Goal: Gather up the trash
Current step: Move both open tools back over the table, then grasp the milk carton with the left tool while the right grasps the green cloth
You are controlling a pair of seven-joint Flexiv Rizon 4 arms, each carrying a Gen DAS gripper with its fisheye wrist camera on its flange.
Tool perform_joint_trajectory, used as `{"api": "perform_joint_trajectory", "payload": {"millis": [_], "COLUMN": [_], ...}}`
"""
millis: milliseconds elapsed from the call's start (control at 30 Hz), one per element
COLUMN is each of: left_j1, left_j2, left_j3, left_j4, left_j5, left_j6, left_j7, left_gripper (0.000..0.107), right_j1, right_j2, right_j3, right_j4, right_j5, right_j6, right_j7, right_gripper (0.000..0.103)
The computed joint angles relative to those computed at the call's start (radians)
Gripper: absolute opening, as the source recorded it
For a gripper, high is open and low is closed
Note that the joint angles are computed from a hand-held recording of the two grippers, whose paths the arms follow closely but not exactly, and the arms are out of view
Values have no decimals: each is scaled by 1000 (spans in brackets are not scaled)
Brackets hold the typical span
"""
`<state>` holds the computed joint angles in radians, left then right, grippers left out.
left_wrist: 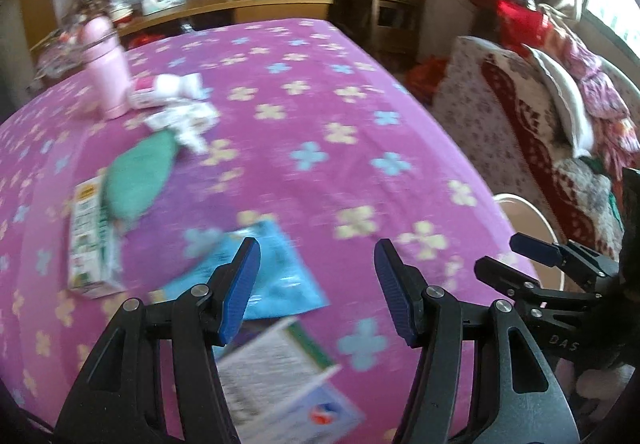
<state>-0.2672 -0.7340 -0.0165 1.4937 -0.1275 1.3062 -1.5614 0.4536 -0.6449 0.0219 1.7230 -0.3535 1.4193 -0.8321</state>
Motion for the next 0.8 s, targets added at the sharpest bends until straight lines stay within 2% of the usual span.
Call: {"api": "perform_joint_trajectory", "payload": {"millis": [133, 333, 467, 533, 800], "left_j1": [30, 64, 108, 94, 148], "left_j2": [28, 25, -12, -33, -117], "left_j3": [30, 104, 109, 145, 119], "left_j4": [49, 58, 11, -16, -144], "left_j5": [2, 26, 16, 46, 55], "left_j6": [14, -7, -71, -60, -163], "left_j7": [-15, -75, -99, -133, -115], "left_gripper": [58, 58, 58, 62, 64], "right_j1": [-1, 4, 17, 24, 53], "right_j2": [-45, -110, -148, -169, -261], "right_j3": [55, 118, 132, 143, 167], "right_j4": [-83, -207, -286, -332, -537], "right_j5": [2, 41, 67, 80, 125], "right_j6": [-52, -125, -168, -193, -306], "right_j7": [-49, -117, -148, -166, -251], "right_gripper": [66, 66, 67, 67, 69]}}
